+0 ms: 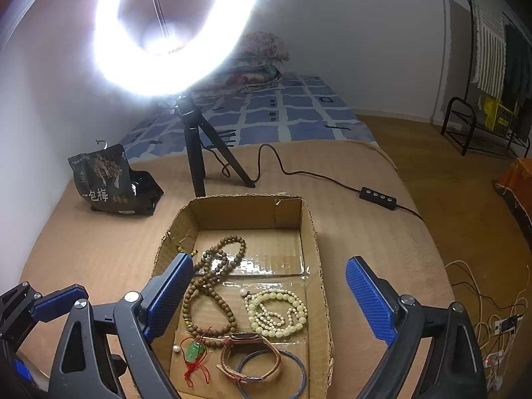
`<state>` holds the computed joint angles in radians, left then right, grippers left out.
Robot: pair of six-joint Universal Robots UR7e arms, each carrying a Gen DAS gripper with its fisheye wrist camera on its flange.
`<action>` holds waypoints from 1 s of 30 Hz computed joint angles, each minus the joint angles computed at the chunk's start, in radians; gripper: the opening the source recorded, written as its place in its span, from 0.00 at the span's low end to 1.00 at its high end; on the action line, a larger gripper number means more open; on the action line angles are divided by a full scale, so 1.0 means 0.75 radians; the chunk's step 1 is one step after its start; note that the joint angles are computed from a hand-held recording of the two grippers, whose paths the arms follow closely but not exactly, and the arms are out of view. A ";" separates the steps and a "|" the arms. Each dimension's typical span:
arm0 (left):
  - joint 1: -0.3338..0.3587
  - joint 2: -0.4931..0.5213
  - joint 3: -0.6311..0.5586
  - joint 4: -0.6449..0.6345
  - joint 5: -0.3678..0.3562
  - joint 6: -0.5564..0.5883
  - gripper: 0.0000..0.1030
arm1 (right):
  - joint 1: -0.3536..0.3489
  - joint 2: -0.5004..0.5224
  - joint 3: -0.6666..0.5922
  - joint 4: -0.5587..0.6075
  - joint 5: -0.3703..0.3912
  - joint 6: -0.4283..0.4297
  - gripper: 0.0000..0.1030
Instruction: Organize jewelry
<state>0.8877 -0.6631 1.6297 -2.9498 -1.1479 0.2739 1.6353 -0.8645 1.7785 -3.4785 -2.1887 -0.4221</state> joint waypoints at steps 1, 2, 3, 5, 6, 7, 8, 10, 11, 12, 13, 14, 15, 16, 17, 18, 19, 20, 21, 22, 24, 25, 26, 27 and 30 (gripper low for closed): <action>0.000 -0.002 0.001 -0.001 0.000 -0.001 0.63 | 0.003 0.000 0.002 0.000 -0.001 0.002 0.92; -0.001 -0.004 0.003 -0.002 0.001 -0.001 0.63 | 0.004 -0.001 0.003 0.001 -0.001 0.003 0.92; -0.002 -0.005 0.006 -0.003 0.002 0.000 0.63 | 0.005 -0.001 0.004 -0.001 -0.001 0.002 0.92; -0.003 -0.008 0.011 -0.007 0.005 0.001 0.63 | 0.010 -0.002 0.007 -0.007 -0.004 0.001 0.92; -0.003 -0.009 0.011 -0.006 0.004 0.001 0.63 | 0.013 -0.003 0.009 -0.009 -0.005 0.000 0.92; -0.004 -0.010 0.013 -0.008 0.005 0.004 0.63 | 0.015 -0.004 0.012 -0.011 -0.006 0.000 0.92; -0.005 -0.011 0.017 -0.014 0.007 0.007 0.63 | 0.018 -0.006 0.015 -0.014 -0.007 0.000 0.92; -0.009 -0.017 0.026 -0.024 0.011 0.009 0.63 | 0.023 -0.010 0.023 -0.021 -0.010 0.000 0.92; -0.010 -0.021 0.030 -0.025 0.011 0.006 0.63 | 0.025 -0.012 0.025 -0.023 -0.012 -0.001 0.92; -0.011 -0.026 0.034 -0.026 0.010 0.002 0.63 | 0.028 -0.012 0.028 -0.026 -0.016 -0.001 0.92; -0.012 -0.029 0.036 -0.029 0.010 0.001 0.63 | 0.029 -0.014 0.030 -0.028 -0.018 -0.002 0.92; -0.013 -0.033 0.040 -0.031 0.010 0.000 0.63 | 0.031 -0.016 0.032 -0.029 -0.020 -0.002 0.92; -0.016 -0.038 0.046 -0.033 0.011 -0.002 0.63 | 0.035 -0.020 0.037 -0.034 -0.023 -0.002 0.92; -0.020 -0.045 0.053 -0.035 0.013 -0.004 0.63 | 0.037 -0.023 0.040 -0.035 -0.024 -0.002 0.92; -0.024 -0.052 0.060 -0.039 0.015 -0.005 0.63 | 0.042 -0.027 0.046 -0.041 -0.028 -0.004 0.92; -0.028 -0.061 0.071 -0.044 0.017 -0.007 0.63 | 0.047 -0.032 0.051 -0.046 -0.033 -0.006 0.92; -0.032 -0.068 0.079 -0.049 0.019 -0.009 0.63 | 0.053 -0.037 0.057 -0.053 -0.039 -0.009 0.92; -0.036 -0.078 0.089 -0.054 0.020 -0.012 0.63 | 0.059 -0.041 0.061 -0.058 -0.044 -0.012 0.92; -0.041 -0.084 0.094 -0.056 0.022 -0.013 0.63 | 0.067 -0.046 0.067 -0.065 -0.050 -0.014 0.92; -0.047 -0.096 0.105 -0.061 0.025 -0.015 0.63 | 0.074 -0.050 0.072 -0.072 -0.056 -0.017 0.92; -0.060 -0.117 0.126 -0.070 0.030 -0.016 0.63 | 0.091 -0.058 0.083 -0.089 -0.071 -0.023 0.92; -0.066 -0.127 0.135 -0.074 0.033 -0.016 0.63 | 0.102 -0.064 0.090 -0.096 -0.079 -0.024 0.92; -0.074 -0.140 0.148 -0.078 0.038 -0.017 0.63 | 0.109 -0.069 0.096 -0.099 -0.083 -0.025 0.92; -0.080 -0.154 0.159 -0.079 0.040 -0.019 0.63 | 0.122 -0.076 0.104 -0.108 -0.094 -0.026 0.92; -0.101 -0.200 0.203 -0.087 0.050 -0.024 0.63 | 0.154 -0.088 0.122 -0.135 -0.128 -0.026 0.95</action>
